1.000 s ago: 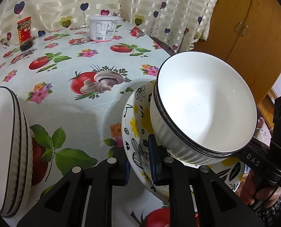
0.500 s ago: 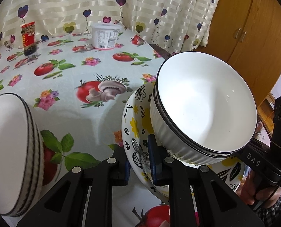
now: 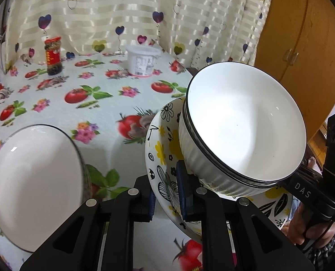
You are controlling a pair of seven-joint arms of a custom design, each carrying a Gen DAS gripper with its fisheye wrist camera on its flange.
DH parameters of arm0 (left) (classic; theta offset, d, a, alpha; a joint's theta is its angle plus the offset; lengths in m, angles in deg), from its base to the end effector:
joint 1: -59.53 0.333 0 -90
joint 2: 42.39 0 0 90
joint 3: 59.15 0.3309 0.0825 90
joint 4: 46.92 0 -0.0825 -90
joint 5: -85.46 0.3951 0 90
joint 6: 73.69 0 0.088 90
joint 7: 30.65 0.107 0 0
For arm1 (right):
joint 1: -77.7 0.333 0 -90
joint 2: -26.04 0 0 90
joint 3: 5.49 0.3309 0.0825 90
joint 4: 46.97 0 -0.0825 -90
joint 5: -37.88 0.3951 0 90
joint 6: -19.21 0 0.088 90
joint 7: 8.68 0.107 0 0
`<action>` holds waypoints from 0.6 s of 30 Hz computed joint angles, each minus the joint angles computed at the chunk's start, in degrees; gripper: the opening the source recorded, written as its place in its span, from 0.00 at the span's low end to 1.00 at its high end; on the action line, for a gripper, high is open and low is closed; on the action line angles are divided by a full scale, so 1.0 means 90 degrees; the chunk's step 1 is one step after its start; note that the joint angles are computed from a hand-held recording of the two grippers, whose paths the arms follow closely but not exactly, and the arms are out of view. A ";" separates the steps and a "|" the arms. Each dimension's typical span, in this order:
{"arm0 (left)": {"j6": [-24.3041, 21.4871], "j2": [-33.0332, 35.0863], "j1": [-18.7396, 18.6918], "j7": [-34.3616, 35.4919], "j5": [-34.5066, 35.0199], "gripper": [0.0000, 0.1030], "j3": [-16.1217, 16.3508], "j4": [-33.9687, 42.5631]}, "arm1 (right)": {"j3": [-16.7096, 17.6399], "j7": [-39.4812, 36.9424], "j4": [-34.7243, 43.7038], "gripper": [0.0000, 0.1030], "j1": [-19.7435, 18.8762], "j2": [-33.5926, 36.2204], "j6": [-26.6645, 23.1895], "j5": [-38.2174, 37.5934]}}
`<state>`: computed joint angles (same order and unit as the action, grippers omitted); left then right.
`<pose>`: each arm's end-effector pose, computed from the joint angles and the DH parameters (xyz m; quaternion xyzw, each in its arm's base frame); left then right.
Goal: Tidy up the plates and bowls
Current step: 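Carry the floral plate with bowls over the white plate stack with both grippers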
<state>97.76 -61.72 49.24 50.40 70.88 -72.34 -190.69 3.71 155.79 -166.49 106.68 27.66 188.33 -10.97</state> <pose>0.4438 -0.1808 0.5036 -0.6365 0.6613 -0.3613 0.1644 0.4408 0.4090 0.5025 -0.6779 0.5897 -0.1572 0.4099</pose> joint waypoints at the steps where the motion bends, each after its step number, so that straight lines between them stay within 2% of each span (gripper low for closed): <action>1: -0.0052 -0.0058 0.0021 -0.0010 0.0003 0.15 0.0017 -0.0007 | 0.0028 -0.0149 0.0082 0.12 0.0016 0.0034 -0.0034 0.0116; 18: -0.0304 -0.1014 0.0772 -0.0391 0.0296 0.15 0.0071 -0.0546 | 0.0020 -0.1651 0.1328 0.12 0.0607 0.0945 -0.0145 0.1331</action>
